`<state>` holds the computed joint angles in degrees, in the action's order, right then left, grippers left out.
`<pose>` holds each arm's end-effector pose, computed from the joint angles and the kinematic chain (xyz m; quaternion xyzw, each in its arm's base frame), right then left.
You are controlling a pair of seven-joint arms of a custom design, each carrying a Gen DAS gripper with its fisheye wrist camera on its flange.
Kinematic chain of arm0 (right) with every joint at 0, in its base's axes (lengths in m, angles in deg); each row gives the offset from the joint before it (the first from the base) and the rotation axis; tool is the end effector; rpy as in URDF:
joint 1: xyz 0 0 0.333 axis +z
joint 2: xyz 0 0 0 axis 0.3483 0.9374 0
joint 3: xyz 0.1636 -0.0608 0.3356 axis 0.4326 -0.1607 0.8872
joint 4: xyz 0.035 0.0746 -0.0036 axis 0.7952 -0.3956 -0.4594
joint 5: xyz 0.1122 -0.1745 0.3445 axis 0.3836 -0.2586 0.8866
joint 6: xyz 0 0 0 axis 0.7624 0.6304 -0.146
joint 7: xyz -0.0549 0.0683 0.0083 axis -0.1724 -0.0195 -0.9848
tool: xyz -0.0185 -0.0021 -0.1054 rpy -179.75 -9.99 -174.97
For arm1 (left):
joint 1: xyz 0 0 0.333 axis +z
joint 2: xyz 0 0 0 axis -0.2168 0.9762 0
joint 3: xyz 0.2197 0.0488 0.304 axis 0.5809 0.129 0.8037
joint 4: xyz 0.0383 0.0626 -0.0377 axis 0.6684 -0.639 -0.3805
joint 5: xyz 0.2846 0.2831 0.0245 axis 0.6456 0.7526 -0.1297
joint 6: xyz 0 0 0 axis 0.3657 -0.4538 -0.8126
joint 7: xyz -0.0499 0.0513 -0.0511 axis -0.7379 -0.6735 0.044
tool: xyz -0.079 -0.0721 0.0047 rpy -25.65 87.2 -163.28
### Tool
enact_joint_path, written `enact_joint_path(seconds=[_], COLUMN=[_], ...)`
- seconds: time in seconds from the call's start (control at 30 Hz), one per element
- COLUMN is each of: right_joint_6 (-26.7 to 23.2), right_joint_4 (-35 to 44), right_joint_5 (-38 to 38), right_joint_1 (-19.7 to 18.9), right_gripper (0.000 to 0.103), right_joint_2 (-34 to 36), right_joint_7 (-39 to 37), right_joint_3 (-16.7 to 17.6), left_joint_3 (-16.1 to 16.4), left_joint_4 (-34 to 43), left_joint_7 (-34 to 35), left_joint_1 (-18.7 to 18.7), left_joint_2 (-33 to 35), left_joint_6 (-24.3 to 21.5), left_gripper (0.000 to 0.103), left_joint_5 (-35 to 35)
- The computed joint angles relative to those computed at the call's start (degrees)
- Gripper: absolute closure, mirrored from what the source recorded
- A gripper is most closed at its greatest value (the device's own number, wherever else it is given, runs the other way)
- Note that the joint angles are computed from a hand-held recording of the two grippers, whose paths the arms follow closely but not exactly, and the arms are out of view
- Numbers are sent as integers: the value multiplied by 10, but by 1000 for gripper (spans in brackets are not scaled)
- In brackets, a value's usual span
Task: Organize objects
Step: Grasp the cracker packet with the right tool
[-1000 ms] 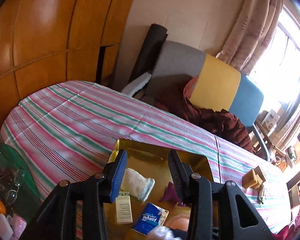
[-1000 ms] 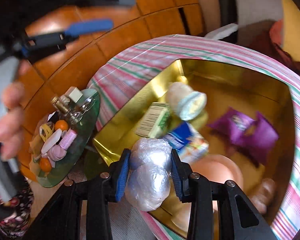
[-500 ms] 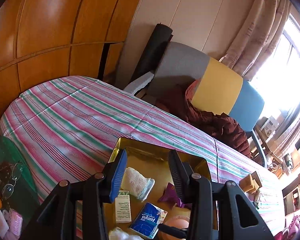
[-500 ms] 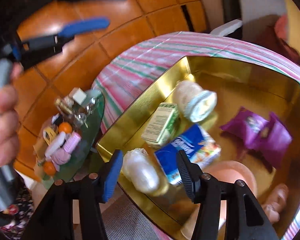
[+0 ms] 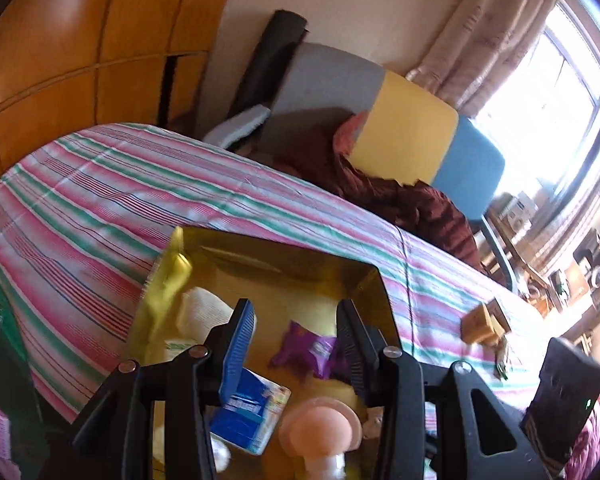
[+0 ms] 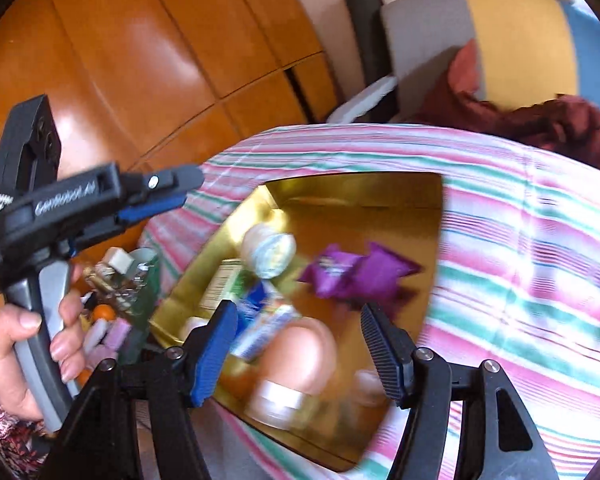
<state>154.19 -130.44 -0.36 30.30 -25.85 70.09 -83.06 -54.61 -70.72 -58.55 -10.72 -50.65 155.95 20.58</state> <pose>0.5533 0.1283 0.4590 -0.8351 0.3602 0.0379 0.4140 0.4581 -0.1599 0.5097 -0.8094 0.4272 -0.3278 0.2343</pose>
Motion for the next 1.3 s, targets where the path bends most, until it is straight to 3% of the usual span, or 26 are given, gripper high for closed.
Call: enact_joint_path(seconds=[0.3, 0.53, 0.87, 1.07, 1.23, 1.3], right_joint_6=[69, 89, 117, 80, 75, 65], right_joint_4=[13, 60, 224, 322, 335, 339], right_joint_5=[-106, -200, -329, -335, -309, -327], right_joint_1=[-34, -93, -157, -198, -215, -204], right_gripper=[38, 38, 31, 31, 31, 40], right_joint_2=[36, 86, 202, 271, 288, 293], right_joint_7=[129, 254, 436, 468, 425, 452], right_joint_3=[-23, -50, -71, -45, -17, -30], left_joint_3=[-3, 6, 19, 19, 19, 19], left_joint_4=[45, 78, 101, 115, 137, 150], left_joint_7=[72, 145, 200, 234, 271, 288], left_joint_1=[-59, -117, -166, -183, -194, -198], left_joint_2=[85, 137, 168, 183, 203, 214], left_joint_6=[53, 76, 71, 51, 30, 25], left_gripper=[60, 60, 60, 60, 60, 60], left_joint_5=[-24, -54, -94, -126, -156, -168])
